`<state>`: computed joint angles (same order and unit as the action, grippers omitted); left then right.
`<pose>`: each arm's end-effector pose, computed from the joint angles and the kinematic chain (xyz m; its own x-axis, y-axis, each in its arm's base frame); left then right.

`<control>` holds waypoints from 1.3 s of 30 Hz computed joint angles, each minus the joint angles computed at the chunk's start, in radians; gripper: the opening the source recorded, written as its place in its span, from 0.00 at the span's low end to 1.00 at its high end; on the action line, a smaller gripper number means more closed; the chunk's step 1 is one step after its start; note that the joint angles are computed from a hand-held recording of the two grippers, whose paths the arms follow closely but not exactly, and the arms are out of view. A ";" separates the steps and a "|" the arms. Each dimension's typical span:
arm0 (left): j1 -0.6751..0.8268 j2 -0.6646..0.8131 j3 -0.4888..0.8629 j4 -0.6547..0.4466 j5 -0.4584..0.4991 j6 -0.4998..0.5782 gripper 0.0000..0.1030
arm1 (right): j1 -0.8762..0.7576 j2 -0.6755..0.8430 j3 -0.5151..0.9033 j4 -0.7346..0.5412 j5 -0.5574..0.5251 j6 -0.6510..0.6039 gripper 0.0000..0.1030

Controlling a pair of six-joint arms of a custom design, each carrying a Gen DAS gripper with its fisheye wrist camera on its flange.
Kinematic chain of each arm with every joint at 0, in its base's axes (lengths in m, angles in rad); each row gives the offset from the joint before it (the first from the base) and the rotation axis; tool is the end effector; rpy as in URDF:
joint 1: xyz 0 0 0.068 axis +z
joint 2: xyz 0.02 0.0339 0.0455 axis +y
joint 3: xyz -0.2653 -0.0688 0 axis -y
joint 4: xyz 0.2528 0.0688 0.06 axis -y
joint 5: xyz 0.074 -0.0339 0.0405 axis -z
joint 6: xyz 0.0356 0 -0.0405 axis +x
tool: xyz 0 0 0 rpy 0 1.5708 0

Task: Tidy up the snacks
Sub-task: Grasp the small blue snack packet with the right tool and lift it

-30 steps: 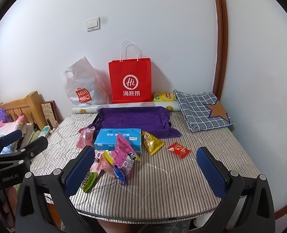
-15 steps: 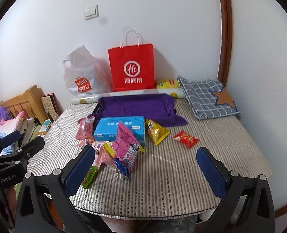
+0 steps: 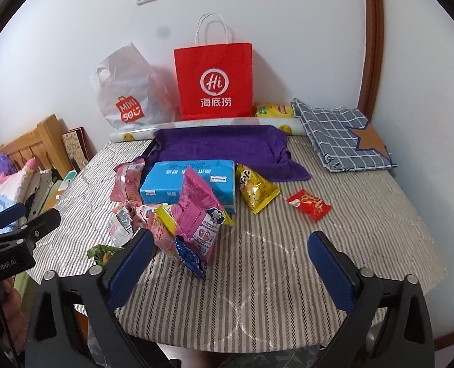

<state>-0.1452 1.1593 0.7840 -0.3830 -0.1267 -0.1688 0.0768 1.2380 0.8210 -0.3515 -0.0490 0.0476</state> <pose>0.2485 -0.0318 0.2446 -0.6796 -0.0690 -0.7303 -0.0623 0.9974 -0.0363 0.2666 0.0223 0.2406 -0.6975 -0.0060 -0.7165 -0.0786 0.9946 0.0682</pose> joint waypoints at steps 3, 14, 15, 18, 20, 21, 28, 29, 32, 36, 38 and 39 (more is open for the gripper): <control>0.032 0.040 -0.002 0.017 0.015 0.005 1.00 | -0.005 0.060 0.005 0.027 -0.043 0.013 0.91; 0.138 0.188 0.002 0.081 0.128 0.016 1.00 | 0.086 0.245 0.019 0.108 0.010 -0.033 0.63; 0.141 0.196 0.002 0.085 0.130 0.017 1.00 | 0.088 0.257 0.023 0.107 0.006 -0.036 0.60; 0.150 0.215 0.001 0.101 0.143 0.018 1.00 | 0.100 0.299 0.032 0.119 -0.003 -0.043 0.56; 0.156 0.223 -0.001 0.108 0.157 0.018 1.00 | 0.108 0.319 0.034 0.128 0.001 -0.050 0.52; 0.158 0.228 0.000 0.110 0.163 0.018 1.00 | 0.113 0.327 0.032 0.137 0.005 -0.053 0.48; 0.160 0.252 0.005 0.122 0.187 0.022 1.00 | 0.137 0.364 0.030 0.161 0.011 -0.082 0.23; 0.157 0.252 0.005 0.122 0.186 0.023 1.00 | 0.136 0.351 0.018 0.169 0.008 -0.089 0.23; 0.148 0.250 0.005 0.124 0.187 0.024 1.00 | 0.115 0.306 -0.002 0.170 -0.026 -0.099 0.23; 0.137 0.235 -0.004 0.128 0.192 0.023 1.00 | 0.071 0.234 -0.019 0.148 -0.068 -0.108 0.23; 0.133 0.226 -0.008 0.128 0.196 0.024 1.00 | 0.039 0.210 -0.016 0.126 -0.075 -0.107 0.23; 0.129 0.223 -0.009 0.128 0.197 0.024 1.00 | 0.027 0.209 -0.012 0.116 -0.077 -0.106 0.23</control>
